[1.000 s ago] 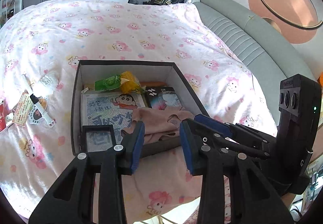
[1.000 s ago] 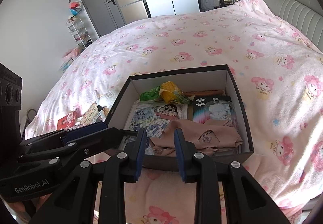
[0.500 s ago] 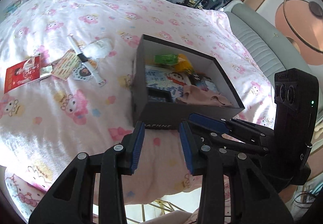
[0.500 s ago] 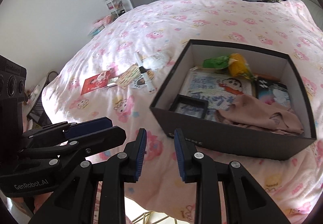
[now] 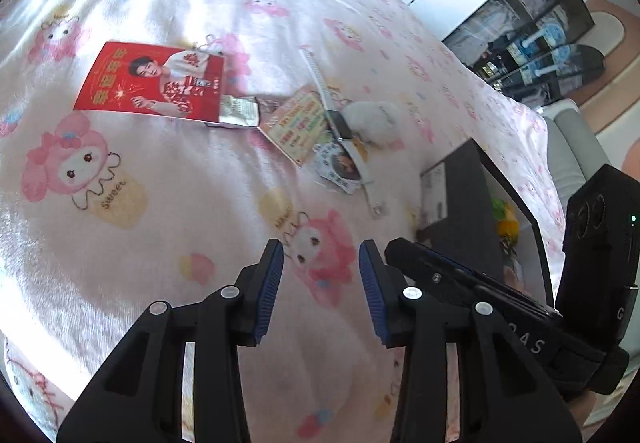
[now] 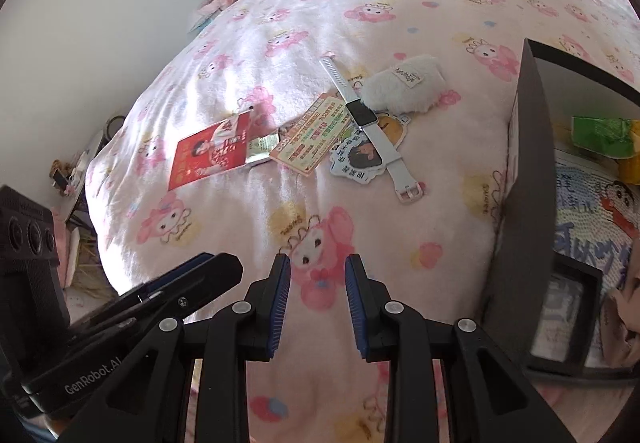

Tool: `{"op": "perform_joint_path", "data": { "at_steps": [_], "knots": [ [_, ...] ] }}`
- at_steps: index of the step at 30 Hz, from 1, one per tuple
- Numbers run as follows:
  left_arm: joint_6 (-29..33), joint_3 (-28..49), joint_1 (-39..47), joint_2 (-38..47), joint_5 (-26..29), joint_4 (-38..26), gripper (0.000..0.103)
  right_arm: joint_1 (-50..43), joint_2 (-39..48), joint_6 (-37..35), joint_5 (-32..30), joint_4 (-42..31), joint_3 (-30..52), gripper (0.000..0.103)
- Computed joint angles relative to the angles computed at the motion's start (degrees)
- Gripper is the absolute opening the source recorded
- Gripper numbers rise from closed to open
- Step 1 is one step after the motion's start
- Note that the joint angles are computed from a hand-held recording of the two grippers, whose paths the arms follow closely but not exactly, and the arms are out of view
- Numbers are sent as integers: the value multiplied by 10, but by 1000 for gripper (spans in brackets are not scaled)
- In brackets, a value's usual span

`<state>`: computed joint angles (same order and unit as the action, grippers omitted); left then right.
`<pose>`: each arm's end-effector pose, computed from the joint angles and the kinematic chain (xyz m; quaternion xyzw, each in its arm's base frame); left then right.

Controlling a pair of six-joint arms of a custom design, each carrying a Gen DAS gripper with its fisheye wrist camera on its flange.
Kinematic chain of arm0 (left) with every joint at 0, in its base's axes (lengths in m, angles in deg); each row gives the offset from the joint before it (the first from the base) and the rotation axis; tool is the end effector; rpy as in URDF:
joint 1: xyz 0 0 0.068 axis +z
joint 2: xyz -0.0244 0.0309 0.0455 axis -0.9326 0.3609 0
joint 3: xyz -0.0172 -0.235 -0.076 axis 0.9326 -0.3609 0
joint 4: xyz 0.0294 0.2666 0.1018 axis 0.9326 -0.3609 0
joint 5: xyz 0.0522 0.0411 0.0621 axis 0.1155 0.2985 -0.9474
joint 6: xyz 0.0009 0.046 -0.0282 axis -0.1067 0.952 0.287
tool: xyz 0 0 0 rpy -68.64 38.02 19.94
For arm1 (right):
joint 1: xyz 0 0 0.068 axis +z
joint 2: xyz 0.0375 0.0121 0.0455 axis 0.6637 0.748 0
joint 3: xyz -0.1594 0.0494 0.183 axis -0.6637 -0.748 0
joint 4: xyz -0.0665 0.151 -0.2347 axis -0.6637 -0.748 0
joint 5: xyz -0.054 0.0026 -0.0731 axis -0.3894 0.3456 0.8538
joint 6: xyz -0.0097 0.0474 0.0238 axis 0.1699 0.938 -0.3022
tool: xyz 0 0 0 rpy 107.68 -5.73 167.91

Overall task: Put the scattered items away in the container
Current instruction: 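Grasp the yellow printed card with the left tool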

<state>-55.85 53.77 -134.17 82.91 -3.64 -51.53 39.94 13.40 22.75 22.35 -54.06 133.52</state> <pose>0.1172 -0.2125 0.1978 -0.3184 0.8838 -0.1932 0.2830 0.2068 0.0131 0.2115 -0.2910 0.9138 0.2431 0.1457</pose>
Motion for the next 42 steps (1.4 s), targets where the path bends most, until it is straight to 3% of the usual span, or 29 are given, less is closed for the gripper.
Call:
{"op": "perform_joint_path", "data": {
  "at_steps": [5, 8, 11, 13, 14, 17, 21, 25, 29, 32, 35, 38, 41, 42],
  "knots": [
    [75, -95, 128, -20, 77, 153, 40, 86, 70, 155, 63, 149, -3, 25],
    [112, -115, 187, 9, 127, 247, 41, 89, 118, 191, 76, 168, 11, 25],
    [130, -99, 222, 62, 150, 282, 39, 67, 115, 171, 54, 151, 3, 25],
    [140, -90, 234, 82, 165, 291, 22, 58, 101, 132, 43, 124, -6, 25],
    [143, -86, 233, 86, 167, 290, 6, 52, 91, 109, 35, 106, -11, 25],
    [138, -85, 204, 78, 141, 290, 2, 38, 40, 52, 28, 70, -42, 25],
    [91, -68, 142, 57, 87, 227, 0, 28, 15, 29, 29, 65, -51, 25],
    [1, -46, 36, 28, 28, 125, 0, -10, 12, -28, 0, 1, -32, 25],
    [-78, -36, -58, 25, 41, 65, 3, -92, 9, -111, -1, -56, -41, 26],
    [-94, -31, -77, 12, 34, 25, 13, -123, 26, -128, 9, -51, -65, 27],
    [-110, -19, -62, 0, 15, -28, 33, -118, 34, -110, 10, -31, -78, 27],
    [-155, 0, -53, 15, -5, -91, 41, -124, 35, -112, -14, -53, -69, 27],
    [-176, -24, -44, 1, -6, -88, 38, -103, 38, -96, -26, -49, -70, 28],
    [-174, -29, -41, 0, 3, -85, 21, -94, 41, -82, -27, -42, -71, 28]
  ]
}}
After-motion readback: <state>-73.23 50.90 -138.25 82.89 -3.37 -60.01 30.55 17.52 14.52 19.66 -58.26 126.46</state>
